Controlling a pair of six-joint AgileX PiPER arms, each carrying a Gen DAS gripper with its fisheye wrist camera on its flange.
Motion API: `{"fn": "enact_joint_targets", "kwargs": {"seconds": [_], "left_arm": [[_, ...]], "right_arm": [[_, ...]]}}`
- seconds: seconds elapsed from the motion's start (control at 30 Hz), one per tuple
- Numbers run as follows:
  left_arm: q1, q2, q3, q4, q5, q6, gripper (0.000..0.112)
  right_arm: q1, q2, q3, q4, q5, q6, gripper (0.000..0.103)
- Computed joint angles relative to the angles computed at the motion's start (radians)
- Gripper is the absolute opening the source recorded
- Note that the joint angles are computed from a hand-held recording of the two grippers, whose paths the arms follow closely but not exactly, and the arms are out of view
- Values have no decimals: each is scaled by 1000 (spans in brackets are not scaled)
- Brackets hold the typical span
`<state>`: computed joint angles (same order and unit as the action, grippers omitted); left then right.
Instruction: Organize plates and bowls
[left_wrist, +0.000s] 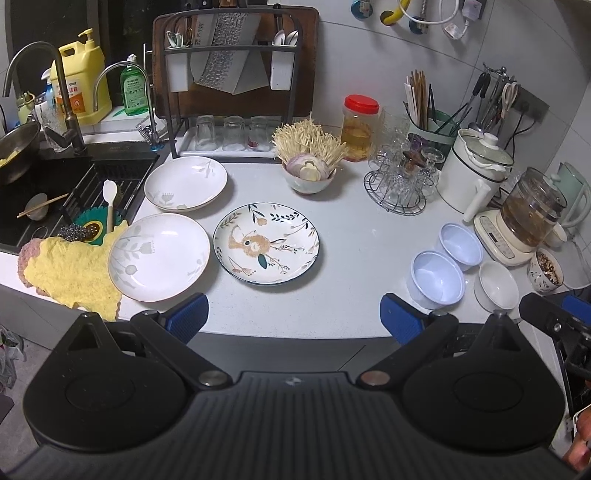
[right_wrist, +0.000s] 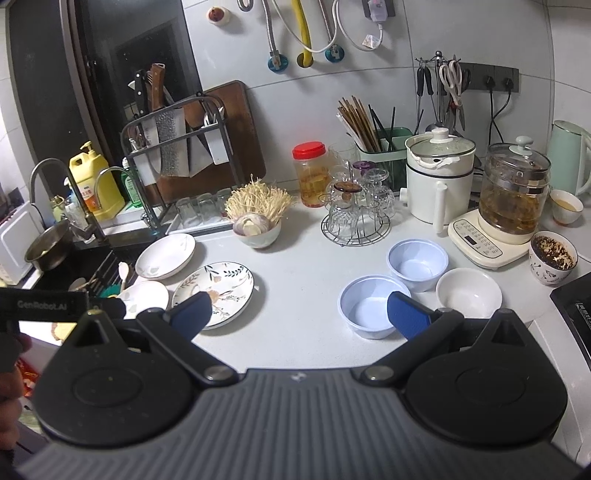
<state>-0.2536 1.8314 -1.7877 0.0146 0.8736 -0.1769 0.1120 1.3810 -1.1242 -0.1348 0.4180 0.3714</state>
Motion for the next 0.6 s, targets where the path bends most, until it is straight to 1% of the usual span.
{"fn": "enact_joint_targets", "kwargs": {"seconds": [0.23, 0.3, 0.47, 0.53, 0.6], "left_arm": [[4, 11, -6, -42, 12, 16, 101], [1, 11, -1, -53, 10, 31, 101], [-13, -19, 38, -31, -19, 21, 101], [-13, -26, 45, -23, -21, 9, 101], [-13, -35, 55, -18, -16, -1, 101]], "right_arm": [[-4, -17, 19, 24, -1, -8, 103], [4, -29, 36, -11, -7, 25, 103], [-6, -39, 49, -2, -28, 15, 103], [-6, -41, 51, -8, -28, 19, 103], [-10, -45, 58, 17, -34, 0, 103]]}}
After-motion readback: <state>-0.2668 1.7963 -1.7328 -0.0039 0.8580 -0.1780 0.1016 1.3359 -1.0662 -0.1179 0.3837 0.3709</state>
